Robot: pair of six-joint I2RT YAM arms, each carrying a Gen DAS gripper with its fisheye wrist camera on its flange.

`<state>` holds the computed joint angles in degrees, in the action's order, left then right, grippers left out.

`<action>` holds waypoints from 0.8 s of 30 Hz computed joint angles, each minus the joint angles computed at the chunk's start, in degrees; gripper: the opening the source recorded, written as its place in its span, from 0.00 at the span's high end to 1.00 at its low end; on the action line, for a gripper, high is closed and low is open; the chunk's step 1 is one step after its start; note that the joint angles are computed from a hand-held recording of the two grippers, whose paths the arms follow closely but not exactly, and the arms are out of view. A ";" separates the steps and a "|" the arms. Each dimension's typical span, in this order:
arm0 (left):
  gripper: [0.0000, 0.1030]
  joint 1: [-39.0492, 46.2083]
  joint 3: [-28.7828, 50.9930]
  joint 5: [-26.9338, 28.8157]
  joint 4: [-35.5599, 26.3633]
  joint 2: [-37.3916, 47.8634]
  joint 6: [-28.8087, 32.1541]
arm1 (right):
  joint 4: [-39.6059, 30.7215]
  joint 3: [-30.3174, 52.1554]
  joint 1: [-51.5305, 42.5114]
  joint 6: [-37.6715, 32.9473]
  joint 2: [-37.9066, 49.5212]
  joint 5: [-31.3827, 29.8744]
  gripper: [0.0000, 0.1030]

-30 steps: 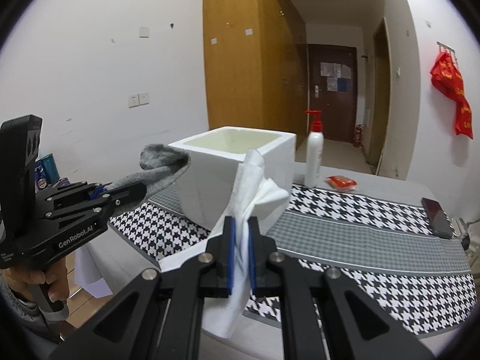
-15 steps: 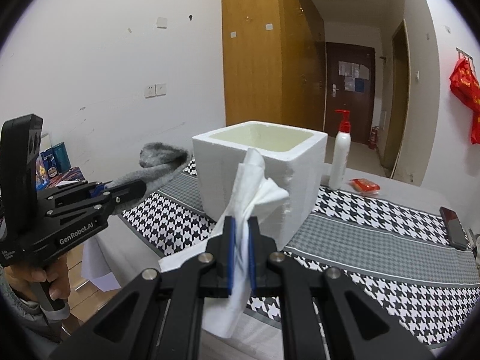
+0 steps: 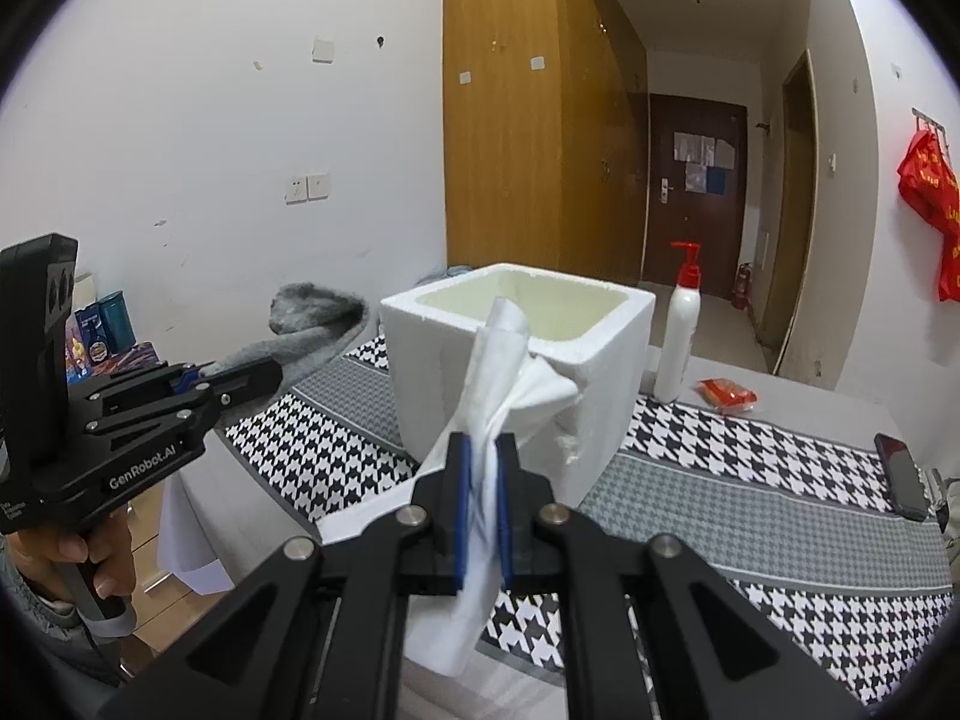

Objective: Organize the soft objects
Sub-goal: 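Carry the grey sock and white cloth with both grippers toward the foam box, then lower the white cloth into the foam box and open the right gripper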

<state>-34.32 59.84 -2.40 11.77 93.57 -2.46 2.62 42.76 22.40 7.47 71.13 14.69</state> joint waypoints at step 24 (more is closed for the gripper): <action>0.87 3.56 12.55 2.72 -4.87 5.56 2.35 | -1.70 11.10 -2.39 -2.58 6.57 -2.42 0.90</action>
<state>-30.77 72.39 0.32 6.91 99.13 -0.10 0.92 53.86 20.01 4.89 77.70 12.27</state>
